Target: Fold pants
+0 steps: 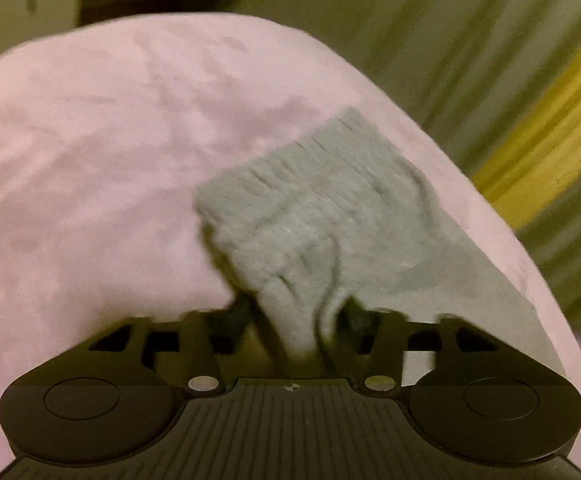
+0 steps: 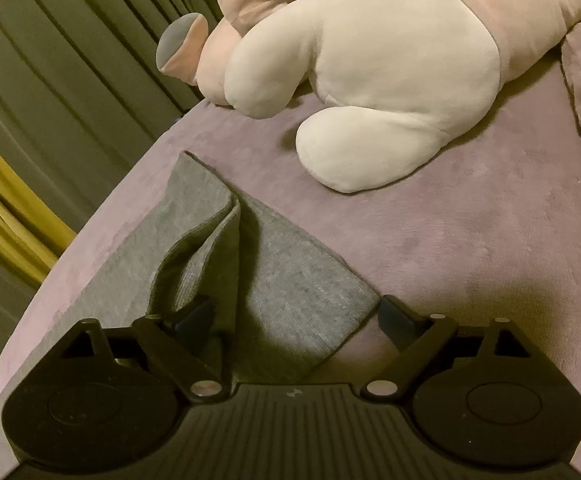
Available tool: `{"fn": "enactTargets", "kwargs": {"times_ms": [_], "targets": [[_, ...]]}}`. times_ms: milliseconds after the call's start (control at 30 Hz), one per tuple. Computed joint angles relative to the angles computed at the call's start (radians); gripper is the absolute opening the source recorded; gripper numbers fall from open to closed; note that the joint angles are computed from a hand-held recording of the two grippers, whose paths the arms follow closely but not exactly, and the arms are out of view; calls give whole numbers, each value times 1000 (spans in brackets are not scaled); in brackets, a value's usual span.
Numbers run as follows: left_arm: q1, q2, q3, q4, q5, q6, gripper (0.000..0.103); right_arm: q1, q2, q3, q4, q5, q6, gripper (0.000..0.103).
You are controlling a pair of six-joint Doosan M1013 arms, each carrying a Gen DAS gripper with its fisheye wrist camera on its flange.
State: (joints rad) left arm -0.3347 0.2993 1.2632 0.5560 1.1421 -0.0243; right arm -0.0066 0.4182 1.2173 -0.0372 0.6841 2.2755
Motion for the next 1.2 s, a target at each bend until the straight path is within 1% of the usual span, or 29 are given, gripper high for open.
{"fn": "enactTargets", "kwargs": {"times_ms": [33,100,167,233,267,300,333,400,433,467,533,567,600,633,667,700,733,767,800,833,867,900,967,1000,1033,1067,1100,1167,1200], "targets": [[-3,5,-18,13,22,1,61,-1,2,-2,8,1,-11,95],[-15,30,-79,52,104,37,62,-1,7,-12,24,10,-40,98],[-34,43,-114,101,137,58,67,2,16,-30,12,37,-55,98],[-61,59,-148,166,174,52,90,4,23,-42,7,57,-69,99],[-75,66,-159,201,179,33,92,4,23,-42,10,57,-71,99],[-85,67,-161,222,151,23,96,3,23,-41,15,56,-74,99],[-90,67,-161,213,104,36,97,1,22,-39,23,52,-77,99],[-87,87,-196,116,44,125,97,-3,17,-27,42,32,-86,99],[-87,106,-224,60,35,178,97,-6,14,-19,54,19,-85,99],[-87,130,-255,14,42,221,97,-9,10,-11,66,7,-86,99],[-79,186,-342,-119,90,323,97,-17,2,7,99,-22,-95,99],[-76,202,-363,-175,86,356,97,-21,-4,20,119,-39,-102,99],[-70,207,-360,-236,45,378,97,-26,-9,32,144,-58,-111,99],[-67,213,-360,-267,28,376,97,-31,-15,46,175,-80,-127,99],[-66,225,-373,-280,46,367,97,-37,-20,60,210,-101,-147,99],[-66,242,-397,-276,92,364,97,-45,-27,75,262,-120,-187,99],[-64,246,-402,-275,108,365,97,-53,-30,83,312,-126,-232,99],[-61,239,-389,-278,95,350,97,-61,-34,88,361,-125,-267,98],[-59,227,-367,-276,70,325,97,-68,-38,93,386,-126,-260,98],[-58,210,-338,-269,40,287,97,-72,-47,102,375,-134,-202,98],[-59,197,-315,-259,20,253,97,-68,-57,113,312,-150,-91,98],[-61,186,-298,-250,11,229,97,-65,-68,125,238,-165,30,98],[-61,177,-284,-241,5,209,97,-61,-91,155,125,-206,213,98],[-63,176,-286,-239,14,212,97,-59,-98,156,48,-195,299,92],[-66,177,-289,-236,24,218,97,-60,-105,162,10,-196,333,78],[-69,180,-297,-233,37,230,97,-65,-113,170,5,-209,336,71],[-71,185,-306,-232,50,239,97,-68,-118,173,18,-223,320,62],[-74,185,-310,-231,64,250,97,-73,-123,174,74,-241,257,55],[-74,189,-313,-231,64,248,97,-76,-126,177,133,-262,193,48]]}}
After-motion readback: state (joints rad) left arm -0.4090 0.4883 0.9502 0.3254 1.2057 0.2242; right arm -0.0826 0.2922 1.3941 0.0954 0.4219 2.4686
